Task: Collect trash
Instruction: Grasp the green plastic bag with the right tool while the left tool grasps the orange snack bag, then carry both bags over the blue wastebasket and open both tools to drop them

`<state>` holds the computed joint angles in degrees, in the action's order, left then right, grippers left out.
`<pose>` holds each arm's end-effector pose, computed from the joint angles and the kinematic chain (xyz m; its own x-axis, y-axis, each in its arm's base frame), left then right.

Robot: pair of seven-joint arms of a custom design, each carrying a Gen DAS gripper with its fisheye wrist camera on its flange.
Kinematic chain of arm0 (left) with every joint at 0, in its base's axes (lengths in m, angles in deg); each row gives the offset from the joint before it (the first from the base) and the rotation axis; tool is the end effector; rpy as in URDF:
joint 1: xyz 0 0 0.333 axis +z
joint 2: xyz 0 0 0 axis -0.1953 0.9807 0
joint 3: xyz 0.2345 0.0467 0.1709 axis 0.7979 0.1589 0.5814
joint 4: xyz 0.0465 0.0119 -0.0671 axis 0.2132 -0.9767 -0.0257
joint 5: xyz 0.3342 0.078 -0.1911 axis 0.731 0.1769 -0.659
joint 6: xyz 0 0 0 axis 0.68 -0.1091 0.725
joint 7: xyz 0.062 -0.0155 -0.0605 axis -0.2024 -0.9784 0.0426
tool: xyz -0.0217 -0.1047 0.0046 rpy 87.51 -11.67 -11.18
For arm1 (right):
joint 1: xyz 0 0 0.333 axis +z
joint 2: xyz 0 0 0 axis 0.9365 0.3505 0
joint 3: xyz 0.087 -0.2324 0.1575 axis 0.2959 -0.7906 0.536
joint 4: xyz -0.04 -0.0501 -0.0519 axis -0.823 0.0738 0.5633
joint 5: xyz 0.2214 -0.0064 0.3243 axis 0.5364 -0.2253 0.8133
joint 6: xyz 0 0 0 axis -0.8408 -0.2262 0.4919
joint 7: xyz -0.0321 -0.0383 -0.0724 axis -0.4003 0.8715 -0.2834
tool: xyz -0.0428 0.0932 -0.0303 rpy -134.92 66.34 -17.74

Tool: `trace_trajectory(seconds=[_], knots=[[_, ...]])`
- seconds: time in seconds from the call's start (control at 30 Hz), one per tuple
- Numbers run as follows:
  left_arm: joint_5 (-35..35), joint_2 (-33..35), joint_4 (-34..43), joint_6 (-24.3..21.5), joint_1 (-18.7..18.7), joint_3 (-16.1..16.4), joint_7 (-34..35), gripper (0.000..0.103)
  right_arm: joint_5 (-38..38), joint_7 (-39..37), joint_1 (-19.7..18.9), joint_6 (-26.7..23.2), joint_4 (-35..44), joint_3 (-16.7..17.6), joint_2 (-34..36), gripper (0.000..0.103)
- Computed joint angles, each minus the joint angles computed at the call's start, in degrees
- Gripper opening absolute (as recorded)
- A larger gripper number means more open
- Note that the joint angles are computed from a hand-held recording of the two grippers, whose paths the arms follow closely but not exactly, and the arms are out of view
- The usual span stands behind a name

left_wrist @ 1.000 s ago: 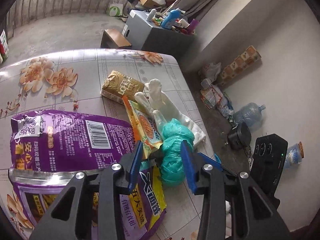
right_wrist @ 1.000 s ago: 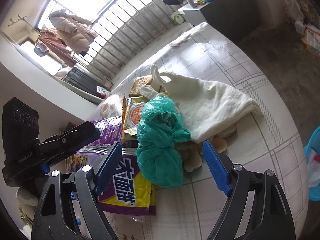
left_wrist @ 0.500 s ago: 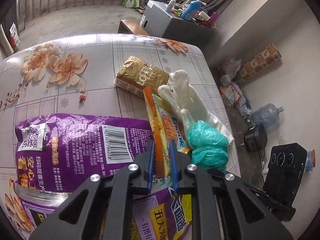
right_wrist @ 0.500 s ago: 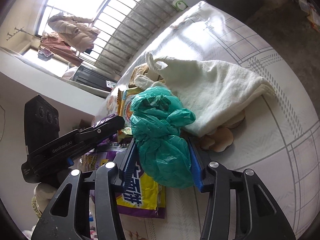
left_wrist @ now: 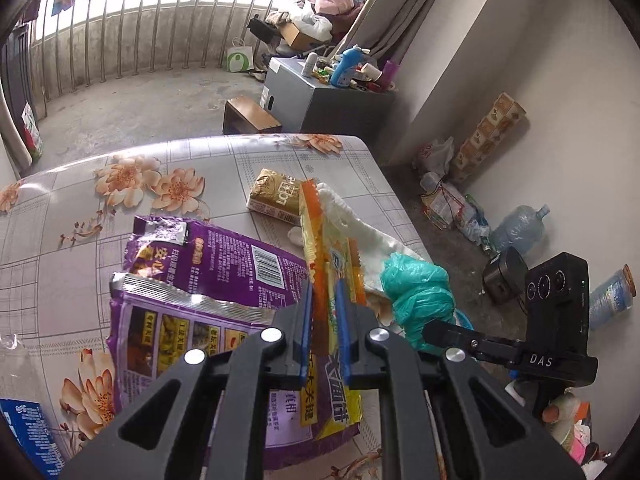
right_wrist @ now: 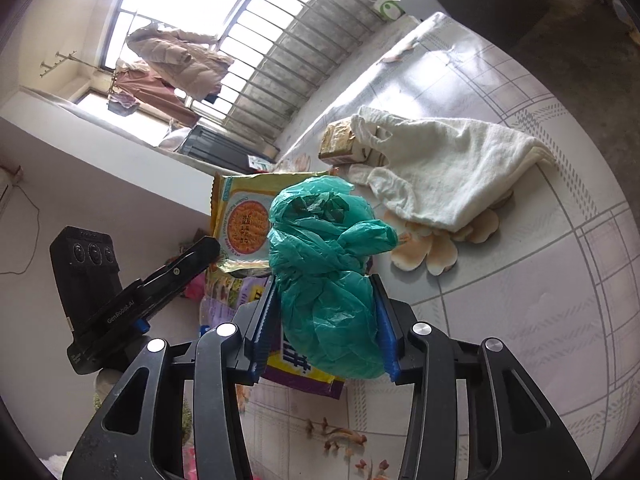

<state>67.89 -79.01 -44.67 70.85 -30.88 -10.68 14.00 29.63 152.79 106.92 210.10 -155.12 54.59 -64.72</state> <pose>0.4182 -0.2426 0.6502 -0.1761 -0.9300 0.3227 -0.7920 -0.0608 -0.6074 0.3867 0.4197 0.5776 0.1512 -0.6000 -0.7856 -0.9277 0.1882 -0.3224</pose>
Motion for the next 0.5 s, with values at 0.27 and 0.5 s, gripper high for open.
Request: trace_trajectory(seconds=[0.27,0.5], knots=[[3.0,-8.2,-4.4,4.2,-1.7,-0.9,0.4,0.011,2.3,-0.7,1.3,4.4,-6.2,-0.3,-7.8,0.041],[3.3,-5.6,-2.2,7.8,-6.2,-2.9,0.6,0.011,-7.5,13.9,-3.5,9.8,-19.0,3.5,-20.3,0.041]])
